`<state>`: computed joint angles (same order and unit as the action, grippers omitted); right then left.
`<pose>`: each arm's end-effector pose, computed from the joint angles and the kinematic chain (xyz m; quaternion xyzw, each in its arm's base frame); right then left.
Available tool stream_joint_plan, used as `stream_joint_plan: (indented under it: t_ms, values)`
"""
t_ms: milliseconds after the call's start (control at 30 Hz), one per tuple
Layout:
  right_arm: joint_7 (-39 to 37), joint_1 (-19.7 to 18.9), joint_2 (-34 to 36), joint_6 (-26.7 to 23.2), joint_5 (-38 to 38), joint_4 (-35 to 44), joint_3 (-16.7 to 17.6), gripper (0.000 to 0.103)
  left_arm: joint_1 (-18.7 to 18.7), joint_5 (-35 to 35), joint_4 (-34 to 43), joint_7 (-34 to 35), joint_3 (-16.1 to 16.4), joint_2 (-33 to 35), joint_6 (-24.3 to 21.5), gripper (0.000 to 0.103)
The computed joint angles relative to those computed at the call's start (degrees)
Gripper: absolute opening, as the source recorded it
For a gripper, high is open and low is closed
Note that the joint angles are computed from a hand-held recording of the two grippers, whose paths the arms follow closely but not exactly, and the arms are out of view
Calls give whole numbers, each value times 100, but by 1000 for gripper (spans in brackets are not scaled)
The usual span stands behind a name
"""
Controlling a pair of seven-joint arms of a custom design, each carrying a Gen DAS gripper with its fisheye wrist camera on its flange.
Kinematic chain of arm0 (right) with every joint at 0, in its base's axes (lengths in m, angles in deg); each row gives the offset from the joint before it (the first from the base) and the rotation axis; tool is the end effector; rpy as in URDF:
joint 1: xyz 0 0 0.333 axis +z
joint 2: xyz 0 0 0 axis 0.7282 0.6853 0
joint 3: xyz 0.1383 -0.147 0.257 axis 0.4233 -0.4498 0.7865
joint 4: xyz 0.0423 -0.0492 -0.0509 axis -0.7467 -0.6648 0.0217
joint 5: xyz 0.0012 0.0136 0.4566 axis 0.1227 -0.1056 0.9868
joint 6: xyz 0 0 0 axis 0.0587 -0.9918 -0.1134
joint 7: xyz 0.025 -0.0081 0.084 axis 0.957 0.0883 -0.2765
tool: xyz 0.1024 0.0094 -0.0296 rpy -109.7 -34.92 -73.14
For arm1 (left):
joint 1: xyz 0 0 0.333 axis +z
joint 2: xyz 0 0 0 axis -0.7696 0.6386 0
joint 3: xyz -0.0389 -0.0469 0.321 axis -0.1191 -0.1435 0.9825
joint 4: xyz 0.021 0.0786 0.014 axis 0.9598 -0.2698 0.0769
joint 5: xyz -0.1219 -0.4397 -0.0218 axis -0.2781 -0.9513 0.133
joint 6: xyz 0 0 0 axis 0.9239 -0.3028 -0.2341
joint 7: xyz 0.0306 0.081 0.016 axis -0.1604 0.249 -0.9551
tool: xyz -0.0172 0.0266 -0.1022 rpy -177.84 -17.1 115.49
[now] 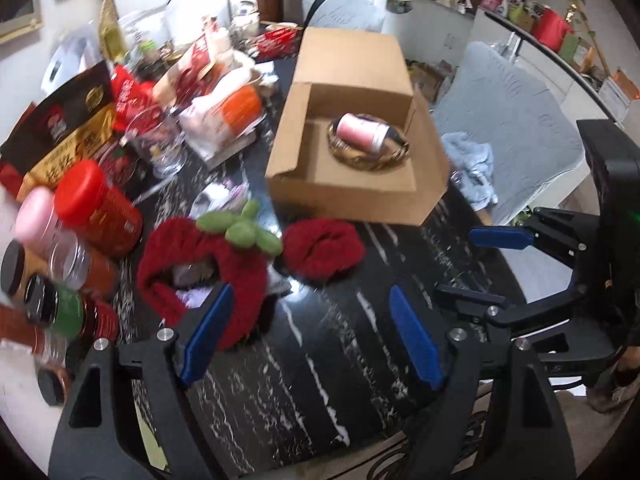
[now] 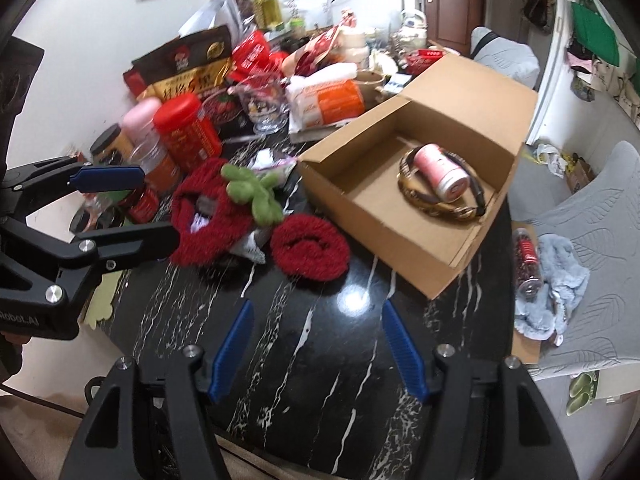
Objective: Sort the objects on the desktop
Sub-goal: 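Withdraw both tools from the box back toward the red socks, then grasp the red sock with green plush with the left tool while the right tool grasps the other red sock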
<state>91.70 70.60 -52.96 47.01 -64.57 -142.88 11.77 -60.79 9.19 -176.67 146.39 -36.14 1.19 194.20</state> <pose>0.4833 0.3247 0.6261 -0.6234 0.7342 -0.1370 0.2315 0.5595 -0.2461 0.6606 -0.4787 0.8420 -0.2230 0.1098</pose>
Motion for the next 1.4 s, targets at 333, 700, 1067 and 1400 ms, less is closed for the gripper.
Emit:
stream_joint_plan:
  t_ms: [333,700,1067,1400]
  values:
    - [-571,152,452,196,389,218,-33,68,163,393,-616,-813,-2,-342,116,79]
    - [-911,184,1013,382,597,551,-61,70,350,920,-983,-1414,-24,-317,495,79]
    - [-731,106,1437,455,525,738,-125,71,309,1018,-1181,-1213,10,-26,1038,79]
    - [-692,12,1742,440,514,849,-200,71,264,1111,-1157,-536,35,295,1338,79]
